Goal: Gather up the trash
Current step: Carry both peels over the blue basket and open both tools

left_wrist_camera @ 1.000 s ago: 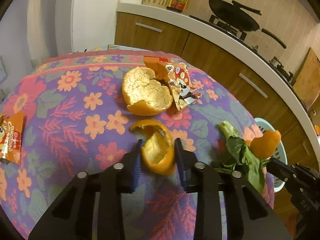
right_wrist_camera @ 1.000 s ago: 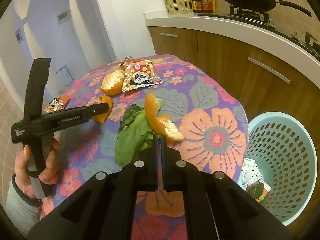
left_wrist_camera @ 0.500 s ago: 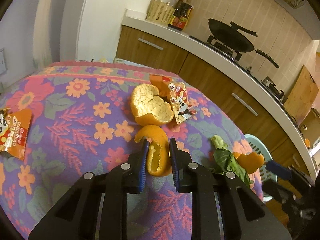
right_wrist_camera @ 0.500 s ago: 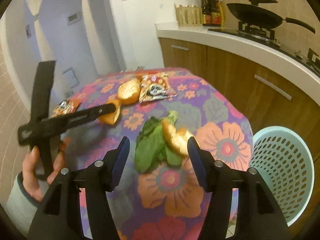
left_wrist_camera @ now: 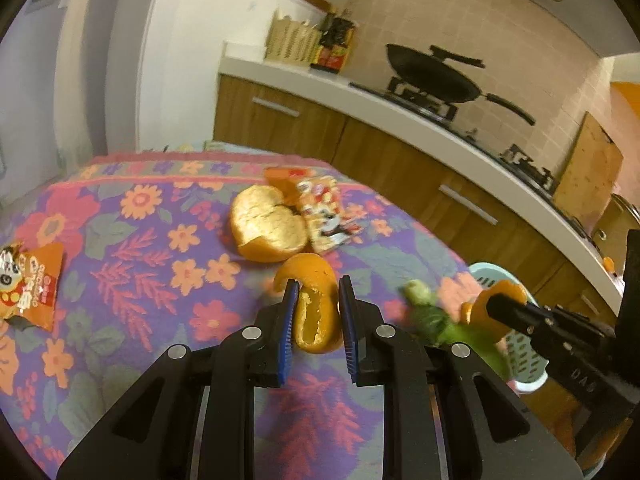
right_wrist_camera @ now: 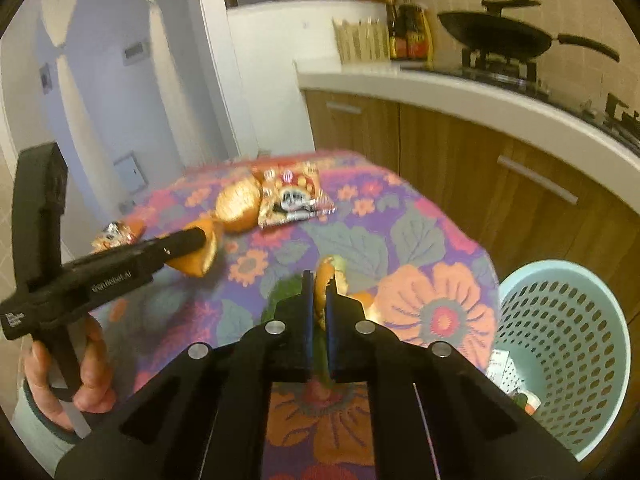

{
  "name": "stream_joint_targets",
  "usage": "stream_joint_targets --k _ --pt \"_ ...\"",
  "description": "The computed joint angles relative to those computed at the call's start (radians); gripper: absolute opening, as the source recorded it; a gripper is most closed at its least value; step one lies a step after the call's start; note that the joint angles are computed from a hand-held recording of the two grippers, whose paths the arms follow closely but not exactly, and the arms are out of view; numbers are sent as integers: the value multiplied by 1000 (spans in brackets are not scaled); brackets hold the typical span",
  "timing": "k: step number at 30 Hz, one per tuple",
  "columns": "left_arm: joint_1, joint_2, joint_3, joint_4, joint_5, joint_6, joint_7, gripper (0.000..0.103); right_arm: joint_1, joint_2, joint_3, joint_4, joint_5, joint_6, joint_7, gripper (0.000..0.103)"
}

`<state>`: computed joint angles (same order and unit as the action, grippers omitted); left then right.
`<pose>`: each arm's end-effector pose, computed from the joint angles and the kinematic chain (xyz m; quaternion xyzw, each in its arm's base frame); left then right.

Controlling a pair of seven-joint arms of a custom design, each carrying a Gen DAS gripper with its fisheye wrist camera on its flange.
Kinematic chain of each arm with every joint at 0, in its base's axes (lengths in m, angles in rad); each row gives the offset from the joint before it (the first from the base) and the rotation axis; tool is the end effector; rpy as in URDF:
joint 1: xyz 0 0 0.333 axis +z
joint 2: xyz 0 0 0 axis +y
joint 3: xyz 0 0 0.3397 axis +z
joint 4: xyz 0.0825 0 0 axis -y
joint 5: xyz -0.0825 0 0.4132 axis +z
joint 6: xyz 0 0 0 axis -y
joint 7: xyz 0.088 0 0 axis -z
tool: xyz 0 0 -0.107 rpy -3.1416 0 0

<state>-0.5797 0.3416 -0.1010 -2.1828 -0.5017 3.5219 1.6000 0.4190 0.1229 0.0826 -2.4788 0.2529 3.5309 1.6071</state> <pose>0.5234 -0.3436 0.3425 -0.5876 0.6644 -0.4311 0.1659 0.4899 0.2332 0.3524 -0.6873 0.5747 -0.2072 0.3930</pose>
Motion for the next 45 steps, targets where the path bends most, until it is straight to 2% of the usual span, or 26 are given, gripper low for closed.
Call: stream_joint_targets --k 1,2,4,6,10,13,16,18,21,22,24,29,31,33,35,39,45 --pt "1 -3 -4 -2 6 5 0 19 -31 -9 14 -11 -60 9 50 3" --pt "-12 -8 0 -3 -2 8 8 19 -84 -19 35 -27 -174 23 147 3" --pt "-16 -12 -5 1 -5 5 13 19 -115 -30 37 -37 -261 29 227 3" --pt "-23 -16 -10 4 -8 2 17 19 -104 -44 23 -56 -242 41 217 3" --pt "-81 -22 7 26 -43 0 73 19 -97 -80 5 -107 -187 80 184 3" --pt "-53 -14 -44 52 15 -6 54 19 -118 -105 -10 -147 -203 99 211 3" --pt "-67 13 -55 109 60 -43 46 19 -145 -126 -27 -184 -207 102 240 3" --pt "-101 38 -36 157 78 -78 42 19 -165 -139 -40 -209 -227 109 264 3" --pt "-205 84 49 246 87 -169 33 19 -194 -155 -57 -238 -221 113 279 3" --pt "-262 109 101 293 90 -219 25 19 -204 -159 -62 -245 -215 108 283 3" --pt "-292 141 127 347 119 -274 -1 19 -227 -162 -78 -257 -217 93 306 3" --pt "-281 259 103 524 192 -404 -61 19 -291 -140 -123 -266 -322 67 431 3" --pt "-246 300 60 583 208 -446 -73 19 -323 -123 -140 -262 -395 53 500 3" --pt "-232 335 41 632 230 -482 -94 19 -366 -101 -155 -246 -512 32 601 3" --pt "-221 372 25 683 256 -521 -111 19 -415 -76 -156 -229 -634 30 703 3" --pt "-206 426 6 758 312 -578 -150 20 -483 -44 -136 -207 -759 29 809 3" --pt "-179 460 -30 803 393 -611 -192 21 -517 -40 -122 -212 -787 41 831 3"
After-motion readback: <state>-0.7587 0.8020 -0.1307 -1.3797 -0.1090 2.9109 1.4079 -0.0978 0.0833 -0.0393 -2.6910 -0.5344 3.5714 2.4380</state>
